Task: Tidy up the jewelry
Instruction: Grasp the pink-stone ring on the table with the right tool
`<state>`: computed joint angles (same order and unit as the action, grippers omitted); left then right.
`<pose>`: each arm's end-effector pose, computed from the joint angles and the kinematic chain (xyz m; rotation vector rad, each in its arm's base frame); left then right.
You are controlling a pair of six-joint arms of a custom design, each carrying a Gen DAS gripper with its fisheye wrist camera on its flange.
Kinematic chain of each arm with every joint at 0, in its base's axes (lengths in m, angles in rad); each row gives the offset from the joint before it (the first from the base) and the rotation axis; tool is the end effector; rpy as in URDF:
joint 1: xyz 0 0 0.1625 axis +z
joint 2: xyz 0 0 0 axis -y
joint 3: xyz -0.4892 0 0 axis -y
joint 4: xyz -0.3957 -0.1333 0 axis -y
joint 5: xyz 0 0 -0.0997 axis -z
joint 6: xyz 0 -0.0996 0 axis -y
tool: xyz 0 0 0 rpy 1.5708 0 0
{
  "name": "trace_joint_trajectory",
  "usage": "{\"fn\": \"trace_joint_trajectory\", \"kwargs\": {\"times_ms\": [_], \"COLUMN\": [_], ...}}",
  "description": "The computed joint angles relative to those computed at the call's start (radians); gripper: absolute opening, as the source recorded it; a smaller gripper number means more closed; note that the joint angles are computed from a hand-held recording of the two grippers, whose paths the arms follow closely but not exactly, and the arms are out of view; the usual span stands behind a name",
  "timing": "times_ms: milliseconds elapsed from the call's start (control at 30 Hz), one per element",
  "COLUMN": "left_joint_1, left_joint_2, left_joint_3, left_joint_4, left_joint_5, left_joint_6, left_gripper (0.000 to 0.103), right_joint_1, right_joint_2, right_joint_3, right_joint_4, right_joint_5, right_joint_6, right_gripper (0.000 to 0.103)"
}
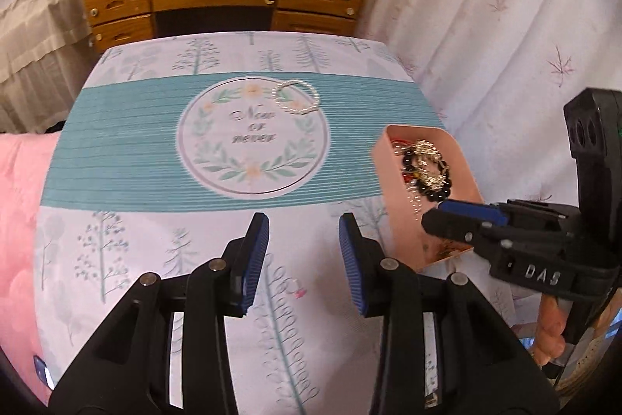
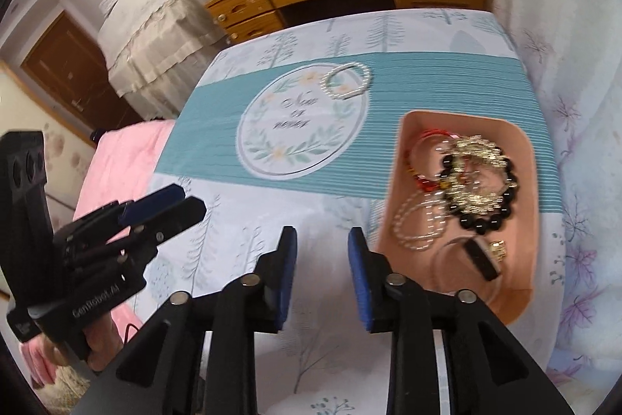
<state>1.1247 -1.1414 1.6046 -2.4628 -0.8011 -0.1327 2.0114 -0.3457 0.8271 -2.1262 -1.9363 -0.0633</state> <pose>-0.1098 -0.6991 0.4069 0.1661 2.4133 -0.7814 0.4796 -0.7880 0.0597 0.6770 -2.7063 0.1981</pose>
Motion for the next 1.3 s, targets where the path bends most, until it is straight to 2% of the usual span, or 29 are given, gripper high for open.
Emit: {"fn": "trace_joint_trajectory", "kwargs": {"times_ms": [167, 300, 533, 867, 1200, 1233, 1300], "left_joint_1": [0.007, 0.034, 0.082, 0.134, 0.158, 0.16, 0.162], "left_joint_2": [-0.039, -0.066, -0.085, -0.087, -0.078, -0.077, -0.073], "left_joint_3": [0.046, 0.078, 0.111, 0.114, 0.098, 0.098, 0.095], "left_joint_4": [0.001, -0.002, 0.011, 0.008, 0.009, 0.009, 0.011], "left_joint_5": [0.038, 0.009, -0.015, -0.069, -0.107, -0.11, -0.112], "left_joint_6": [-0.022, -0.044, -0.069, -0.067, -0.063, -0.063, -0.065], "left_gripper": [0.038, 0.048, 0.048, 0.048, 0.048, 0.048, 0.048], "right_joint_1": [0.025, 0.041, 0.055, 0.047, 0.059, 0.06, 0.065], "right_joint_2": [0.044, 0.075, 0.105, 0.162, 0.179, 0.179, 0.178], "right_joint_3": [-0.025, -0.021, 0.03, -0.003, 0.016, 0.022, 0.041], "right_joint_4": [0.081, 0.108, 0.058, 0.057, -0.047, -0.06, -0.098], "right_joint_5": [0.005, -0.002, -0.044, -0.087, -0.131, -0.137, -0.155], "right_joint_6": [-0.055, -0.11, -0.215, -0.248, -0.329, -0.343, -0.367], "right_gripper": [0.028, 0.029, 0.028, 0.025, 0.022, 0.021, 0.014]}}
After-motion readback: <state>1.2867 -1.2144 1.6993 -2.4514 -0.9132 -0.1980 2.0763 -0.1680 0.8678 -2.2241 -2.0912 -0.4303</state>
